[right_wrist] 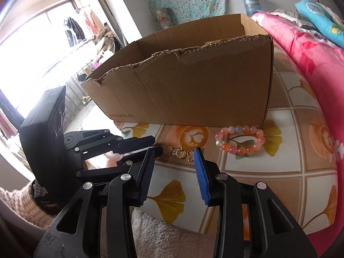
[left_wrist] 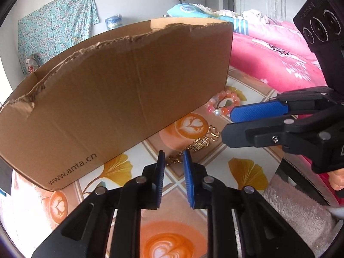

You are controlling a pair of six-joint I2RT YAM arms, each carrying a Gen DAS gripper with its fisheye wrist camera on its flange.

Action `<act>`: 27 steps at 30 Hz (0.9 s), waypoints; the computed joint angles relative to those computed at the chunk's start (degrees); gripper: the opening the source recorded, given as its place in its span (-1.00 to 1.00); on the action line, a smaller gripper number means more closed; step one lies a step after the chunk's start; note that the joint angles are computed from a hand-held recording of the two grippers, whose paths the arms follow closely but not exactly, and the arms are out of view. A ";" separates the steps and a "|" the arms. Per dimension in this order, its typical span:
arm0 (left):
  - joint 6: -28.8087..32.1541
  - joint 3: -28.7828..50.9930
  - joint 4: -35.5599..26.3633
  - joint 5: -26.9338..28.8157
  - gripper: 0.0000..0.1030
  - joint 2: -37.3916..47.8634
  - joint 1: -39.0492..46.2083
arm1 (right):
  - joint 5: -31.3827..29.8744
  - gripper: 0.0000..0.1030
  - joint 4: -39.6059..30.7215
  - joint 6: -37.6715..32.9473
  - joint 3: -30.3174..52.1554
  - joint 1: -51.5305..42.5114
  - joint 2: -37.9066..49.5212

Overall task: Organize jewelry
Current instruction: 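Lower the right gripper and close it on the gold charm chain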

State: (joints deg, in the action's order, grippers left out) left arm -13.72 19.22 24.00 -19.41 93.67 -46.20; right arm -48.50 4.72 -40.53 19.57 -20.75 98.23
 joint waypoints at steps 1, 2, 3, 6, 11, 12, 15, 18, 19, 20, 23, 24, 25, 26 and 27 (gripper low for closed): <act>0.23 0.54 -0.10 0.25 -0.67 0.49 0.08 | -0.05 -0.31 0.07 -0.03 0.16 -0.20 0.40; 0.47 0.84 -0.05 0.59 -0.68 0.79 0.35 | -0.08 -0.31 0.20 -0.03 0.28 -0.39 0.74; 0.35 0.85 0.34 0.68 -0.72 1.08 0.29 | -0.18 -0.31 -0.01 -0.24 0.47 -0.71 1.03; -0.20 0.75 1.38 -0.37 -0.77 1.81 -0.12 | -0.73 -0.31 -0.65 -0.75 1.10 -1.76 1.73; -0.60 1.47 -0.03 -2.02 -0.78 1.86 -1.23 | -2.16 -0.31 -3.88 -3.13 2.72 -4.69 2.91; -0.61 1.19 0.10 -1.69 -0.78 1.61 -1.04 | -2.36 -0.31 -4.44 -3.56 2.88 -5.09 2.99; -1.13 0.79 -0.61 -2.05 -0.78 0.83 -0.97 | -2.65 -0.31 -5.43 -4.65 3.01 -5.85 2.78; -1.72 -0.86 -0.94 -1.98 -0.78 -1.17 -0.41 | -2.58 -0.31 -4.52 -4.17 2.23 -5.30 1.98; -2.02 -1.51 -1.07 -1.94 -0.78 -2.09 -0.15 | -2.56 -0.31 -4.50 -4.12 1.98 -5.05 1.49; -2.30 -1.99 -1.35 -2.00 -0.99 -2.83 0.12 | -2.25 -0.31 -2.94 -2.97 1.28 -4.07 1.14; -3.76 -3.93 -2.38 -2.04 -1.00 -5.69 1.60 | -1.26 -0.31 -0.80 -2.03 -0.13 -2.55 -0.19; -4.17 -4.63 -2.27 -1.96 -1.00 -6.28 2.11 | -0.87 -0.31 -0.16 -1.74 -0.56 -1.91 -0.53; -4.29 -5.42 -1.99 -1.63 -1.00 -6.86 2.86 | -0.17 -0.31 0.99 -1.03 -1.14 -0.88 -0.82; -4.61 -6.09 -1.76 -1.36 -1.00 -7.37 3.47 | 0.70 -0.31 2.25 -0.21 -1.69 0.24 -1.04; -4.86 -6.72 -1.45 -1.00 -1.00 -7.88 4.05 | 1.60 -0.31 3.30 0.37 -2.16 1.16 -1.25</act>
